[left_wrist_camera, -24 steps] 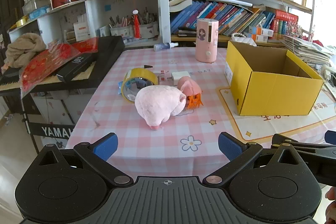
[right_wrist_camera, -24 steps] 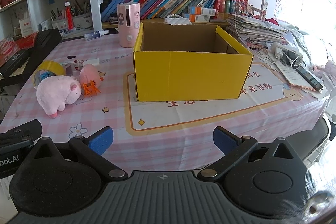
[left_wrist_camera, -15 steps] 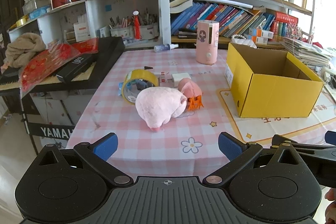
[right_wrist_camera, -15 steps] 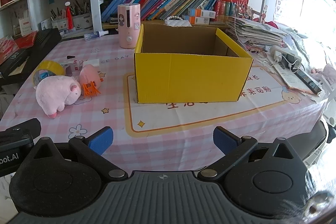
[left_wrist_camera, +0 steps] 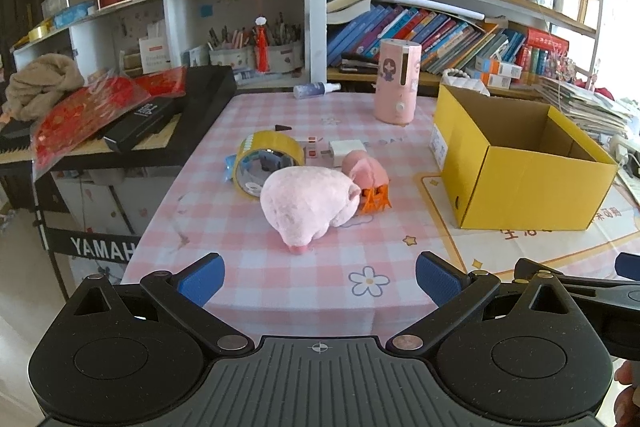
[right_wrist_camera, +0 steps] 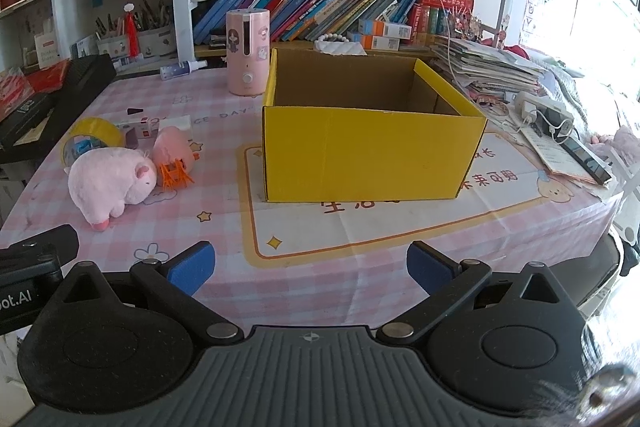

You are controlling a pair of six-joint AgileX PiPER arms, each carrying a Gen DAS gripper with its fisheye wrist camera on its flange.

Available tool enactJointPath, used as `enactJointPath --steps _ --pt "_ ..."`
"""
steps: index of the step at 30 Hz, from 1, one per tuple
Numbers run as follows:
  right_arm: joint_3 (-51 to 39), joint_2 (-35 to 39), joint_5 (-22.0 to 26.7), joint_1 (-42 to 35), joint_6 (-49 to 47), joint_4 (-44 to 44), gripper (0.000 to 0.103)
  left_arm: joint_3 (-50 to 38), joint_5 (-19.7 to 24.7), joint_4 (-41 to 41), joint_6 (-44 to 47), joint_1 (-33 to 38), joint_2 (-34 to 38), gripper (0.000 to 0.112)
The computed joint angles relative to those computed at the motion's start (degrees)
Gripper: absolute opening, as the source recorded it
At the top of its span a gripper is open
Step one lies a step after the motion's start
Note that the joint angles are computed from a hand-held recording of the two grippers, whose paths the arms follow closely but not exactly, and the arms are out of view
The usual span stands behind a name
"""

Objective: Organize objects
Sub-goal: 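Move both tools toward the pink plush pig and pink plush chick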

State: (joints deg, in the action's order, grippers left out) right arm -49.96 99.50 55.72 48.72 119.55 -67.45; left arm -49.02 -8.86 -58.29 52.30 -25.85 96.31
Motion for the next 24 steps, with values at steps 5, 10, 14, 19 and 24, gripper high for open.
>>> enactJointPath --steps 5,10,14,19,24 --pt "-1.57 1.07 -0.77 -0.51 -1.48 0.21 0.103 -0.58 0.63 -0.18 -0.11 1.00 0.54 0.103" --pt "-2.98 2.10 -2.13 -1.37 -2.94 -0.11 0.103 -1.30 1.35 1.48 -2.41 2.08 1.11 0.103" --pt "-4.22 3.14 -3.26 -2.30 -4.74 -0.37 0.103 -2.30 2.10 -2.47 0.71 2.81 2.13 0.103" --pt "-5.13 4.06 -5.92 -4.09 -6.80 -0.62 0.103 -3.58 2.31 -9.66 6.75 3.27 3.50 0.103" --pt "-5.65 4.55 -10.78 -6.65 -6.47 -3.44 0.102 -4.63 2.15 -5.33 1.87 4.56 4.36 0.103"
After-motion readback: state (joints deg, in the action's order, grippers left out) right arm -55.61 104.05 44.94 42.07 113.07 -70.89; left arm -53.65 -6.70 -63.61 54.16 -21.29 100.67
